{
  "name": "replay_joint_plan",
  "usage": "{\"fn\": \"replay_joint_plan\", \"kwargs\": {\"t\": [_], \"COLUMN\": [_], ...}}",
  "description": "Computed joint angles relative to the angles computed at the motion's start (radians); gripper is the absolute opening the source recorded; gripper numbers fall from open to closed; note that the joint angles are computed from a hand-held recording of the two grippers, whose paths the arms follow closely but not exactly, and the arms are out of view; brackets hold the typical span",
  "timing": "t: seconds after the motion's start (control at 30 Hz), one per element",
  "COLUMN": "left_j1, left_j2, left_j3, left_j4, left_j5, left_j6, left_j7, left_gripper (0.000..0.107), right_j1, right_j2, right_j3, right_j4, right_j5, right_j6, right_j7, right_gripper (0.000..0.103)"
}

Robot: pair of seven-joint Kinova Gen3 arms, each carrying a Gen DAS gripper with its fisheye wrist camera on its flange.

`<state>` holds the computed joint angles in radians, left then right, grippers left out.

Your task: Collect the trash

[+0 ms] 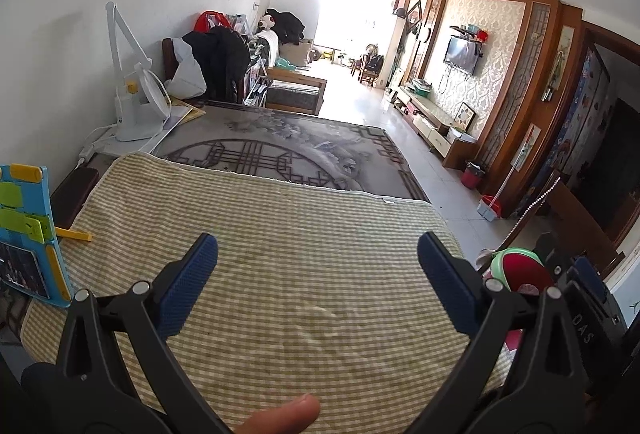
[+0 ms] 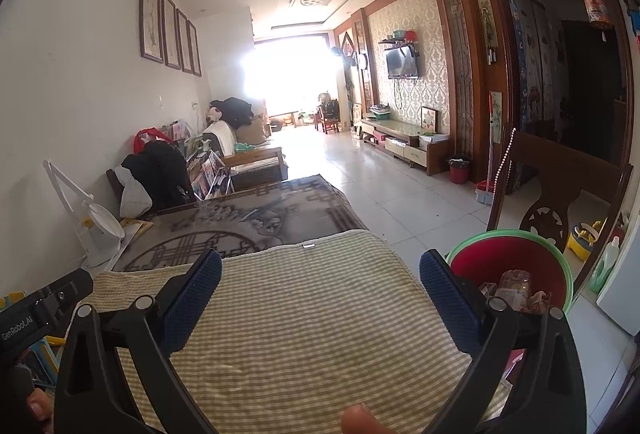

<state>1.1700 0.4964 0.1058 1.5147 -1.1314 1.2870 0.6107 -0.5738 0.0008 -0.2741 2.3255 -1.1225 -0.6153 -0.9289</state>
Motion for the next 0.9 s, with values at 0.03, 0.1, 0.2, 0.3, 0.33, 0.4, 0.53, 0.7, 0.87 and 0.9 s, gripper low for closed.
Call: {"fn": "replay_joint_plan", "kwargs": {"t": [0.03,0.1,0.2,0.3,0.33,0.4,0.53,0.7,0.87,0.9], "left_j1": [-0.001,-0.001,0.001,0.001,0.001,-0.002,-0.005,-0.007,-0.009,-0.01], "left_j2": [-0.001,-0.002,0.0,0.002,0.001,-0.003,-0.007,-0.008,-0.009,-0.009], "left_j3": [0.0,0.001,0.001,0.001,0.001,0.002,0.003,0.005,0.007,0.007], "left_j4": [0.003,0.006,0.005,0.005,0.005,0.01,0.018,0.02,0.024,0.025], "left_j5": [0.001,-0.001,-0.005,-0.005,-0.005,-0.004,-0.004,-0.006,-0.007,-0.007], "left_j6": [-0.003,-0.005,-0.001,-0.001,-0.003,-0.009,-0.013,-0.014,-0.019,-0.02], "left_j7": [0.003,0.005,0.003,0.002,0.003,0.008,0.014,0.012,0.009,0.007], "left_gripper": [0.098,0.098,0.098,0.098,0.098,0.098,0.098,0.098,0.098,0.098], "right_j1": [-0.002,-0.004,-0.007,-0.01,-0.012,-0.014,-0.013,-0.016,-0.016,-0.017], "right_j2": [0.001,0.002,0.003,0.006,0.008,0.01,0.009,0.012,0.014,0.014], "right_j3": [-0.002,-0.002,-0.002,-0.003,-0.004,-0.001,0.002,0.003,0.006,0.006], "right_j4": [0.0,0.0,-0.002,-0.003,-0.004,-0.007,-0.005,-0.004,-0.006,-0.006], "right_j5": [-0.002,-0.003,-0.007,-0.011,-0.014,-0.017,-0.015,-0.014,-0.012,-0.013], "right_j6": [-0.005,-0.007,-0.007,-0.009,-0.009,-0.005,0.0,0.001,0.004,0.005], "right_j7": [0.002,0.005,0.006,0.012,0.016,0.02,0.02,0.017,0.016,0.018], "right_gripper": [0.096,0.096,0.096,0.096,0.096,0.096,0.096,0.096,0.096,0.096]}}
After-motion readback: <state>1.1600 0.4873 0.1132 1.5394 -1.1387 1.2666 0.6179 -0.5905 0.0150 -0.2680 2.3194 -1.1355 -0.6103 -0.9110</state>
